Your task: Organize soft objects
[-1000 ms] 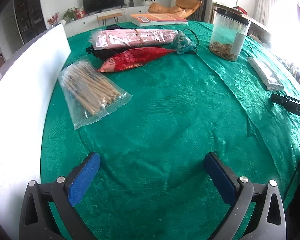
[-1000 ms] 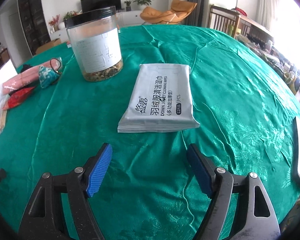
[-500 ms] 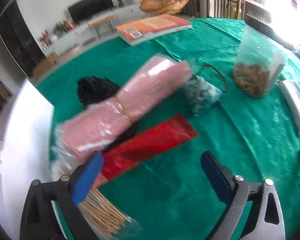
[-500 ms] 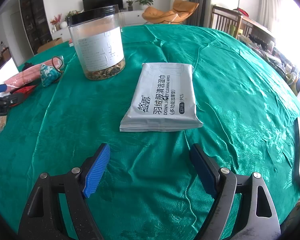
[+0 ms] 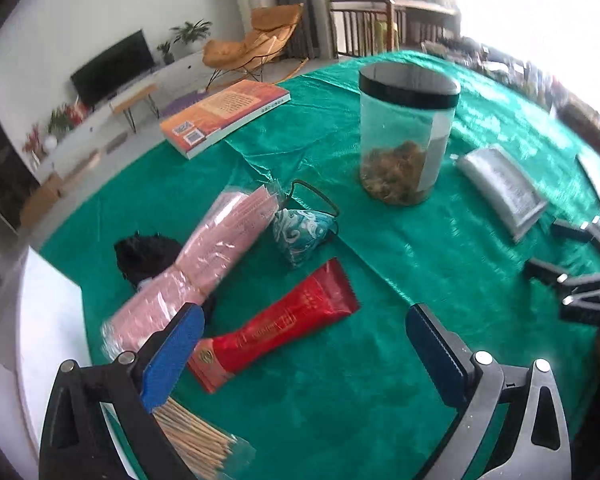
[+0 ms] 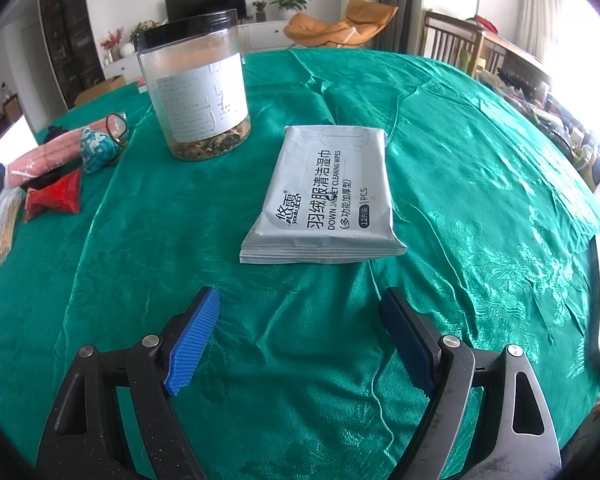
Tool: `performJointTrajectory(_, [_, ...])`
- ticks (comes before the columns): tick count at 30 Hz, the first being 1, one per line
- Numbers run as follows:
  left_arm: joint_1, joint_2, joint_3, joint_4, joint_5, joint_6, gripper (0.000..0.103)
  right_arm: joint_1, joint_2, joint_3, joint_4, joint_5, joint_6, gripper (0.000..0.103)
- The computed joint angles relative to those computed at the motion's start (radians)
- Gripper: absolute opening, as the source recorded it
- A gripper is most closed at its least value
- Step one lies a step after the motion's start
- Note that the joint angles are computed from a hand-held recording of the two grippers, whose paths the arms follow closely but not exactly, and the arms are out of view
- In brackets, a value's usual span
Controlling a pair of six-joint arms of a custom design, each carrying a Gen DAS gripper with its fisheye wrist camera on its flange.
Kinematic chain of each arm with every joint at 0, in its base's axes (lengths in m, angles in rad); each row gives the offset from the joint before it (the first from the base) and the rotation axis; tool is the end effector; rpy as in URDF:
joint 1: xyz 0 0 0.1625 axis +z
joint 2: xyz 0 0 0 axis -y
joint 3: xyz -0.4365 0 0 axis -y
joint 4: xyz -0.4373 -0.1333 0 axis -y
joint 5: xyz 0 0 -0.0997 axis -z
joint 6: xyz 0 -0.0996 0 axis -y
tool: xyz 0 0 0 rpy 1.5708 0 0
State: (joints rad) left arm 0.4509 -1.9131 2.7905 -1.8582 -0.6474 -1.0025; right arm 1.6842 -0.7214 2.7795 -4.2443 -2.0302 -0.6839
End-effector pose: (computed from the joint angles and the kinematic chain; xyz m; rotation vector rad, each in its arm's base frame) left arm -0.0715 -0.2710 0.1320 0.4469 2.1097 -0.6101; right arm 0.1175 -0.2442 0.0490 0.7910 -2.3516 0.5917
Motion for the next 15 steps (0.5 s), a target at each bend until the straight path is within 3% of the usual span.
performJointTrajectory(4, [0.161, 0.152, -0.015, -0.266, -0.031, 0.245, 0.100, 0.000, 0.000, 0.000, 0.000, 0.000, 0.000, 0.085])
performJointTrajectory(6, [0.265, 0.145, -0.041, -0.334, -0.148, 0.311, 0.099, -0.001, 0.000, 0.001, -0.001, 0.001, -0.001, 0.085])
performJointTrajectory(8, [0.349, 0.042, -0.041, -0.428, -0.319, 0.396, 0.099, 0.000, 0.001, 0.001, -0.002, 0.001, 0.001, 0.085])
performJointTrajectory(9, [0.358, -0.019, -0.035, -0.442, -0.356, 0.415, 0.099, -0.002, 0.000, 0.001, -0.002, 0.002, -0.001, 0.085])
performJointTrajectory(10, [0.353, -0.068, -0.032, -0.430, -0.359, 0.414, 0.099, -0.002, 0.000, 0.000, -0.001, 0.003, 0.000, 0.085])
performJointTrajectory(12, [0.325, -0.106, -0.037, -0.352, -0.286, 0.376, 0.099, 0.001, 0.001, -0.002, 0.002, 0.001, 0.004, 0.085])
performJointTrajectory(15, [0.280, -0.026, -0.054, -0.189, -0.142, 0.325, 0.099, -0.008, -0.030, 0.005, 0.037, 0.022, 0.027, 0.085])
